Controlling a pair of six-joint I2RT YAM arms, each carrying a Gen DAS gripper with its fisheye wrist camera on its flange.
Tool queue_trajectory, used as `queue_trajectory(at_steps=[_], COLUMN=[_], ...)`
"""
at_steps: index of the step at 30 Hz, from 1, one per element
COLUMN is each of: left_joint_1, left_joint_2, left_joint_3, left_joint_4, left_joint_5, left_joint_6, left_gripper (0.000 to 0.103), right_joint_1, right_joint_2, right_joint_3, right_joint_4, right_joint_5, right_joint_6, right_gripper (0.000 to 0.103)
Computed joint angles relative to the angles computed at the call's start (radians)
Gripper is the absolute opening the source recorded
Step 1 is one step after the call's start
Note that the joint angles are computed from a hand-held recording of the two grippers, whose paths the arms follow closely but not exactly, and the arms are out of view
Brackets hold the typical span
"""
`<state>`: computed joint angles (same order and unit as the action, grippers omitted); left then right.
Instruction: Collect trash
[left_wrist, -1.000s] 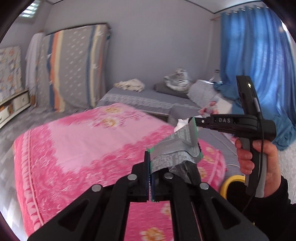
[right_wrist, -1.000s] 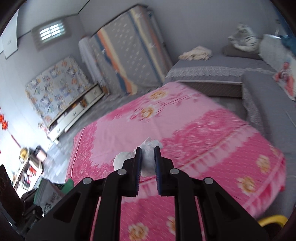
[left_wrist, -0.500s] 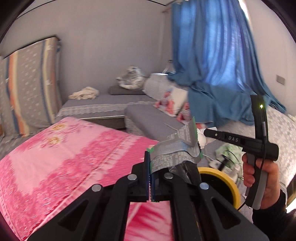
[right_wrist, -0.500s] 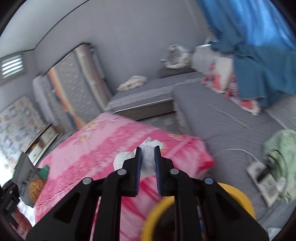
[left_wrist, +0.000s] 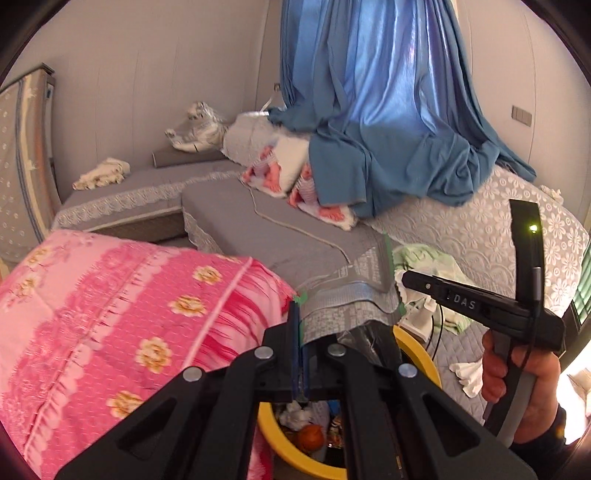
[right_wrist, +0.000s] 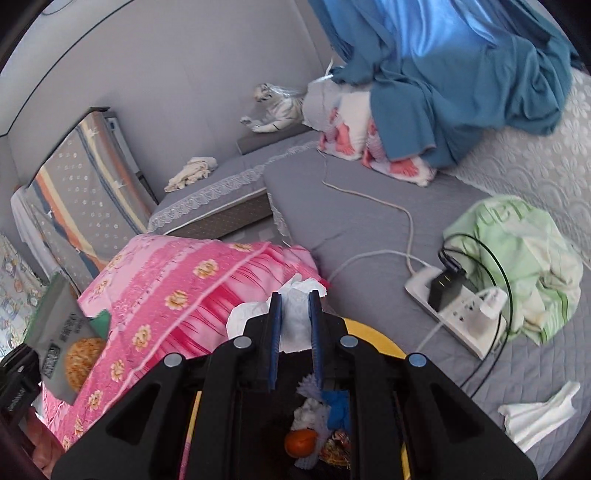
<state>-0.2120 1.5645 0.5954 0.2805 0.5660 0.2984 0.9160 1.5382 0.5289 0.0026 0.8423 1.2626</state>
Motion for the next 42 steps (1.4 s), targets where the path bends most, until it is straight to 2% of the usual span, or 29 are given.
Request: queue_trajectory(at_steps=[4, 5, 7, 8, 10, 15, 23, 27, 28, 30, 33, 34, 35, 37, 40, 42], left_joint_1=[-0.029, -0.03, -0.027, -0.021, 0.0, 0.074, 0.269, 0.406, 0.432, 0.507, 0.653, 0.695, 0.732, 0.823, 0.921, 0.972], left_joint_2=[0.076, 0.087, 0.1, 0.102, 0.108, 0.097, 0.057, 0.012, 0.002, -0.022, -0.063, -0.074, -0.082, -0.09, -0.103, -0.108], left_joint_3=[0.047, 0.052, 0.055, 0.055, 0.056, 0.069, 0.078, 0.067, 0.067, 0.057, 0.017, 0.007, 0.002, -0.007, -0.014, -0.008], left_joint_4=[-0.007, -0.003, 0.008, 0.016, 0.029, 0.006, -0.046, -0.055, -0.058, -0.045, 0.039, 0.063, 0.082, 0.129, 0.18, 0.191], left_joint_5=[-0.008, -0.012, -0.018, -0.022, -0.016, 0.011, 0.112, 0.188, 0.201, 0.238, 0.273, 0.278, 0.282, 0.304, 0.307, 0.303], left_joint_6=[-0.031, -0.038, -0.053, -0.066, -0.076, -0.073, -0.036, -0.015, -0.014, -0.017, -0.038, -0.045, -0.056, -0.08, -0.108, -0.126], left_gripper=[0.002, 0.008, 0.033, 0.052, 0.054, 0.057, 0.06, 0.065, 0.066, 0.078, 0.084, 0.087, 0.093, 0.095, 0.095, 0.095], right_joint_1=[0.002, -0.001, -0.008, -0.014, -0.015, 0.01, 0.035, 0.062, 0.067, 0.072, 0.08, 0.084, 0.085, 0.088, 0.101, 0.122], right_joint_2=[0.018, 0.025, 0.027, 0.028, 0.02, -0.011, 0.003, 0.056, 0.073, 0.107, 0.185, 0.214, 0.238, 0.301, 0.414, 0.476], right_joint_3=[-0.027, -0.031, -0.041, -0.046, -0.063, -0.058, 0.039, 0.137, 0.161, 0.202, 0.308, 0.347, 0.38, 0.462, 0.629, 0.693], right_joint_4=[-0.007, -0.01, -0.014, -0.005, 0.002, -0.051, -0.147, -0.157, -0.136, -0.084, -0.038, -0.02, 0.001, 0.058, 0.058, 0.164], right_joint_5=[-0.016, -0.022, -0.033, -0.039, -0.043, -0.01, 0.044, 0.064, 0.069, 0.079, 0.09, 0.089, 0.082, 0.047, 0.01, -0.012], right_joint_6=[0.054, 0.069, 0.089, 0.091, 0.114, 0.159, 0.159, 0.084, 0.05, -0.021, -0.138, -0.181, -0.222, -0.333, -0.448, -0.571], right_gripper=[0.017, 0.022, 0.028, 0.033, 0.043, 0.044, 0.054, 0.058, 0.063, 0.072, 0.081, 0.088, 0.091, 0.093, 0.094, 0.094])
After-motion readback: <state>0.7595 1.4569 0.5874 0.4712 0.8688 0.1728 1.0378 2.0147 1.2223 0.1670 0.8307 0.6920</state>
